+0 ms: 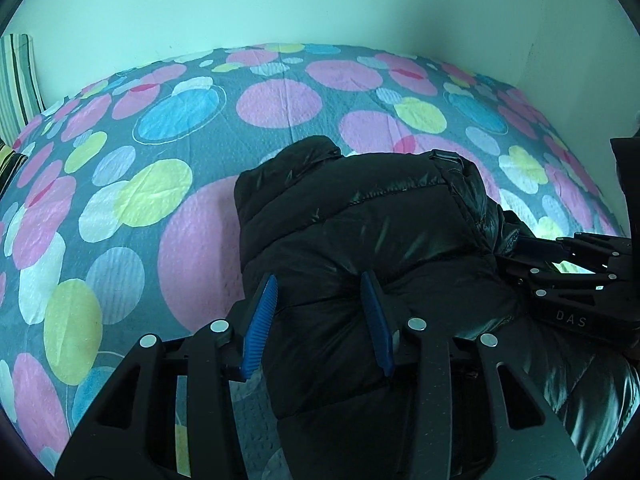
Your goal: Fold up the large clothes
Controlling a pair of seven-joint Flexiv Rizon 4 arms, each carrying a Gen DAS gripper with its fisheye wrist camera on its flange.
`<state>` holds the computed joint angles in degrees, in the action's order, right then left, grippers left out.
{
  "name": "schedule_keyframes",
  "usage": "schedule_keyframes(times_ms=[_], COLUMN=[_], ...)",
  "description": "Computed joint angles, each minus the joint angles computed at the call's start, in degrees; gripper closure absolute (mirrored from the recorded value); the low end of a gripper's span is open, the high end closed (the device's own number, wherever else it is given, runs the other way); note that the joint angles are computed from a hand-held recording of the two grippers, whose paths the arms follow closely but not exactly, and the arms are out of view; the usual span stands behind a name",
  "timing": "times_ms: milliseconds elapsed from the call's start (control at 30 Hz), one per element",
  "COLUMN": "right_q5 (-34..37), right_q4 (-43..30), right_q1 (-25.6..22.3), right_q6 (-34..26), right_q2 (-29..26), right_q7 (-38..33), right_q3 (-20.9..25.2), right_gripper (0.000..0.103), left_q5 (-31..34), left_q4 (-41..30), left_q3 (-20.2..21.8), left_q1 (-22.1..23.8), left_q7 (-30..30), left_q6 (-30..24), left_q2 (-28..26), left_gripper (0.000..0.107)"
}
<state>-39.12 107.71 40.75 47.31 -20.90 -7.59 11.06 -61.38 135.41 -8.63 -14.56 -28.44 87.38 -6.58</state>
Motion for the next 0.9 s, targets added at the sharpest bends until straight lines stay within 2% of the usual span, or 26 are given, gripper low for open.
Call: schedule_keyframes(times_ms=[67, 233, 333, 533, 900], right_q5=[0.12, -2.11, -3.89, -6.96, -8.44], right_q4=[1.3, 3.04, 4.42, 5.83, 6.31], right_q1=[-0.68, -0.28, -0.44, -0.77, -1.12], right_q6=[2.93, 5.32, 7.28, 9.28, 10.04], right_q2=[-0.16, -0.35, -0.09, 0.05, -0.03], right_q7=[1.1, 4.57, 7.02, 10.5, 12.16], right_q3=[-0.22, -1.33, -1.88, -2.45, -2.47], right_gripper=[0.059, 0.059, 0.059, 0.059, 0.059], left_q5=[4.44, 17.18, 20.64, 25.72, 28.07], left_q4=[-0.19, -1.02, -1.27, -1.74, -1.27], left_q3=[0.61, 2.24, 1.49, -0.19, -2.57], left_q1=[-0.23, 0.98, 2.51, 5.21, 7.73], left_q7=[-2.5, -11.04, -12.9, -15.99, -17.12], left_q6=[1.3, 0.99, 0.66, 0.1, 1.1], left_q2=[-0.94, -2.34, -2.62, -3.25, -3.42], left_gripper=[0.064, 0.064, 0.064, 0.064, 0.064])
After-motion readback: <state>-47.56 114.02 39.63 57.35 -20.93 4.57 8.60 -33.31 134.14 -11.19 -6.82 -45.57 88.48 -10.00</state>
